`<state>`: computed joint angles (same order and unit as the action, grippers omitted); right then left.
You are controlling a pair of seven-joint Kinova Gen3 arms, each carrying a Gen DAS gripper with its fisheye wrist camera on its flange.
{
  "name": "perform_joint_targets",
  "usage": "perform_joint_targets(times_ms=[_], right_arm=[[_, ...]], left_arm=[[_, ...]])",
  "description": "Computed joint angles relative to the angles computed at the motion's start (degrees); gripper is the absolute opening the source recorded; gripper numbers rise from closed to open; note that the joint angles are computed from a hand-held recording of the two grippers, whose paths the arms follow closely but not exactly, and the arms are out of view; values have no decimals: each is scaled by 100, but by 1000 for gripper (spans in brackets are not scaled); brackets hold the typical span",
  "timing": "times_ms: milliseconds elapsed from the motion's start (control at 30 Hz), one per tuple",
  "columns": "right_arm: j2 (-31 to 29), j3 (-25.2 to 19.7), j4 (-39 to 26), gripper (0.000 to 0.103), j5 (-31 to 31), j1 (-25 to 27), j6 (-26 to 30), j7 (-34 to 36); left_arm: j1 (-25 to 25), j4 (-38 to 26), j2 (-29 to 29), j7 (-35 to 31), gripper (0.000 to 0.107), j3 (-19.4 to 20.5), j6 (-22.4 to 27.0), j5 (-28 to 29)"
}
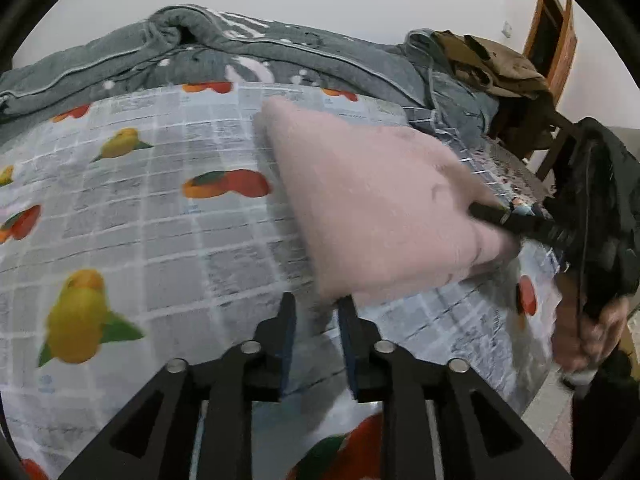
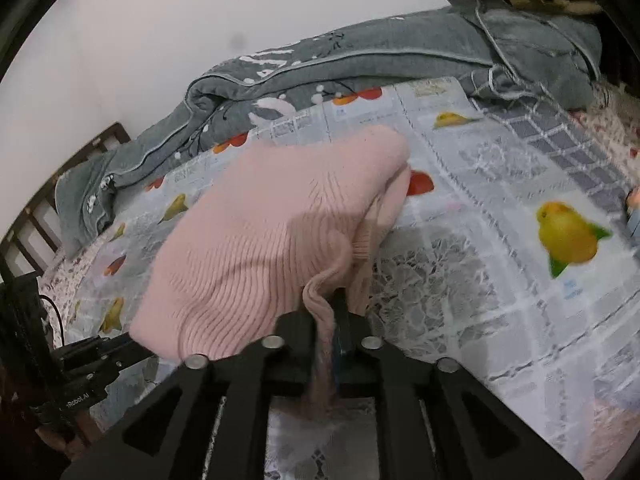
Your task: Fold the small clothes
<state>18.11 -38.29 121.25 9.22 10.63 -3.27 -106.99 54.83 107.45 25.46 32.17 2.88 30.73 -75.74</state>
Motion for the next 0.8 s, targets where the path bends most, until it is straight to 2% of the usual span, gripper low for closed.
perform_joint_targets(times_ms=[67, 133, 167, 233, 333, 400, 500, 533, 667, 733, 767, 800], right_arm=[[-97, 105, -118, 42, -36, -99, 17, 12], [-66, 398, -273, 46, -72, -344, -78, -53], [-20, 445, -405, 46, -75, -394, 14, -117], [223, 514, -894, 47, -255, -469, 432, -181], [643, 671, -1590, 48, -496, -636, 1090, -114], [993, 490, -1977, 51, -690, -469, 1556, 178], [1308, -40, -2084, 59, -1099, 124, 1729, 741], [1357, -80, -2093, 64, -1121, 195, 1765, 821], [1961, -788, -2413, 64, -1577, 808, 2195, 1572], [2088, -854, -2519, 56, -1726, 802, 2278, 1778], [2188, -948, -2572, 46, -1821, 833, 2313, 1907], [2255, -994, -2635, 42, -1914, 819, 2330, 1994]], left_arm=[[39, 68, -62, 17, 44, 22, 248, 133], [138, 240, -166, 326, 49, -96, 283, -80], [241, 314, -225, 441, 52, -277, 209, -139], [546, 416, -316, 662, 58, -808, -40, -253], [840, 321, -330, 583, 60, -1584, -562, -203], [685, 162, -283, 554, 61, -1812, -1028, -212], [-30, -94, -201, 568, 61, -1536, -1727, -349], [-296, -201, -132, 396, 61, -1409, -1960, -211], [-1309, -615, 289, -484, 61, -889, -2892, 633], [-1630, -625, 397, -679, 61, -778, -3358, 1099], [-1639, -588, 433, -735, 61, -881, -3591, 1332], [-1560, -496, 431, -784, 57, -1091, -3824, 1565]])
